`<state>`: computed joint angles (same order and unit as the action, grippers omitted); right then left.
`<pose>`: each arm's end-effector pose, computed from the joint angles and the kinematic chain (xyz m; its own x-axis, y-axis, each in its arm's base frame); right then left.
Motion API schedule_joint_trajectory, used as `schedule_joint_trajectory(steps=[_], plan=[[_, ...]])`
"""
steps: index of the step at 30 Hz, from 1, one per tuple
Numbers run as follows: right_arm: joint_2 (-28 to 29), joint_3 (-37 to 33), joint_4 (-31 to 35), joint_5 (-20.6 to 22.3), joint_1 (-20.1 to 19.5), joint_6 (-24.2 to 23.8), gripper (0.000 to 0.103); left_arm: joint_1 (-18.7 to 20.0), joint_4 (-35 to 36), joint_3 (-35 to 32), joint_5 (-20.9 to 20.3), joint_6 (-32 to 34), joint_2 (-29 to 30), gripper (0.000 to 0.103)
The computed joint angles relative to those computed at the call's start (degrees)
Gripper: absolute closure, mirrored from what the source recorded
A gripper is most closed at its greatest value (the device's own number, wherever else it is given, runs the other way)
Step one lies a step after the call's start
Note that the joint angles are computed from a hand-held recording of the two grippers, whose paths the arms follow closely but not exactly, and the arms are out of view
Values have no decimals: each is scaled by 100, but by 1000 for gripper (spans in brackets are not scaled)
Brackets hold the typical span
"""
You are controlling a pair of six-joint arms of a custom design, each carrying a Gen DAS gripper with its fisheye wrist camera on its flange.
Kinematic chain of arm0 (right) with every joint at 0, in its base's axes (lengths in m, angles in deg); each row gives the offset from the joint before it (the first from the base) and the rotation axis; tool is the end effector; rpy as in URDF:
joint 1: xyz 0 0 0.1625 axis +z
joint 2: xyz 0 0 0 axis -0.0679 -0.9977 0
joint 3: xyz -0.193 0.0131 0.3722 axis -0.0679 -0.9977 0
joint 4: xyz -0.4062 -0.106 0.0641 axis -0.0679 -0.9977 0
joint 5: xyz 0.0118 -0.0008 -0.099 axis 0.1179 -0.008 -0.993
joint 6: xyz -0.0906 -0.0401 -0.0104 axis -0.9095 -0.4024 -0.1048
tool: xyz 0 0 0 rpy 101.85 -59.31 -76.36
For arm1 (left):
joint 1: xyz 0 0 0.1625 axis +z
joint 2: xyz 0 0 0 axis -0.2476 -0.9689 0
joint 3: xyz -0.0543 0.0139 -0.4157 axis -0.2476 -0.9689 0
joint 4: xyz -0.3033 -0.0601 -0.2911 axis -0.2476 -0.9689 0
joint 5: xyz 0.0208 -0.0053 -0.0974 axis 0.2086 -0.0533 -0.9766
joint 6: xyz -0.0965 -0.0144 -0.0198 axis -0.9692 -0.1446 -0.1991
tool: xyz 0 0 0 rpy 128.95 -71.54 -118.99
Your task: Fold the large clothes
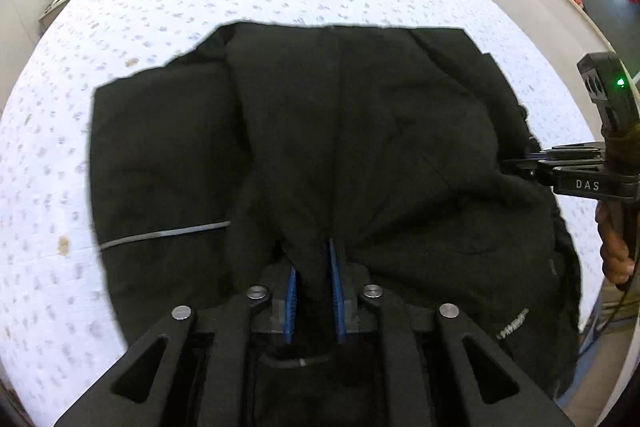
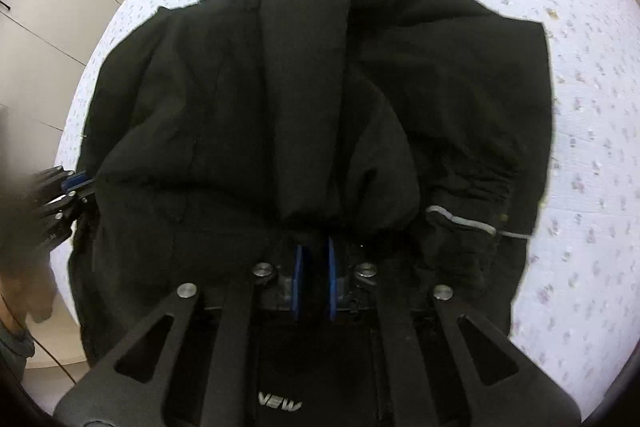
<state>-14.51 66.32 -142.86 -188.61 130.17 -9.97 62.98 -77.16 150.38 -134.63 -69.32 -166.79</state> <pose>0.3451 -0.3442 0.2081 -0.8506 0.2241 0.4756 0.0446 0.9321 -0.3594 -0.1844 -0.4701 0.2737 -0.6356 0.6704 -0.3828 0.6679 0.7262 0.1630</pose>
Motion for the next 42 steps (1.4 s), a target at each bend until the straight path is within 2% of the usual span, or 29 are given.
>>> schedule_joint_trajectory(steps=[2,3,5,6,7,10,12,13,15,16,18,19,21,23,28,30,32,35,36,37,39,41,42], plan=[[-110,-210,465,45,169,55,91,-125,179,-160,165,-65,-81,66],[-103,-387,794,-67,317,107,87,-305,208,-203,425,-86,-175,56],[-66,-696,1244,-293,593,221,69,-522,102,-228,559,-19,-319,52],[-47,-817,1305,-373,723,226,52,-633,18,-272,509,-81,-374,48],[-4,-932,1230,-482,875,181,48,-684,-65,-287,396,-139,-406,46],[247,-1195,1103,-577,1062,-51,55,-741,-385,-180,-268,-294,-409,46],[452,-1174,734,-716,1062,-494,59,-677,-521,-18,-479,-329,-243,46],[564,-1076,445,-645,1004,-749,62,-663,-554,84,-346,-384,-167,46],[660,-732,110,-622,903,-1049,68,-600,-672,365,268,-637,12,46],[767,-620,184,-684,832,-1091,68,-479,-783,453,300,-659,35,46],[852,-289,186,-584,597,-1046,69,-153,-882,510,58,-705,52,50],[799,-15,-173,-508,499,-1093,67,-58,-991,574,-26,-696,38,50],[656,382,-950,-476,419,-1221,67,-115,-1162,711,91,-605,11,50],[600,366,-888,-432,392,-1128,67,-219,-1133,765,245,-553,9,51],[401,80,-248,-295,458,-1099,67,-459,-654,632,327,-401,-128,50],[206,-14,37,-402,600,-1008,66,-583,-436,609,350,-486,-249,50],[-14,-95,121,-570,742,-890,66,-688,-296,552,174,-616,-443,50],[-123,-120,-104,-1012,757,-782,65,-786,-746,603,67,-692,-576,46],[-115,-104,-206,-1137,671,-789,65,-690,-923,528,66,-687,-468,38],[-84,-99,-164,-1257,583,-684,65,-603,-1029,486,41,-712,-359,34],[-15,4,-228,-1357,352,-494,66,-373,-1034,378,182,-607,-73,34],[86,81,34,-1380,29,-177,66,-209,-1124,428,421,-497,158,35],[146,144,-62,-1271,-110,-187,67,-83,-1285,489,396,-311,211,35]])
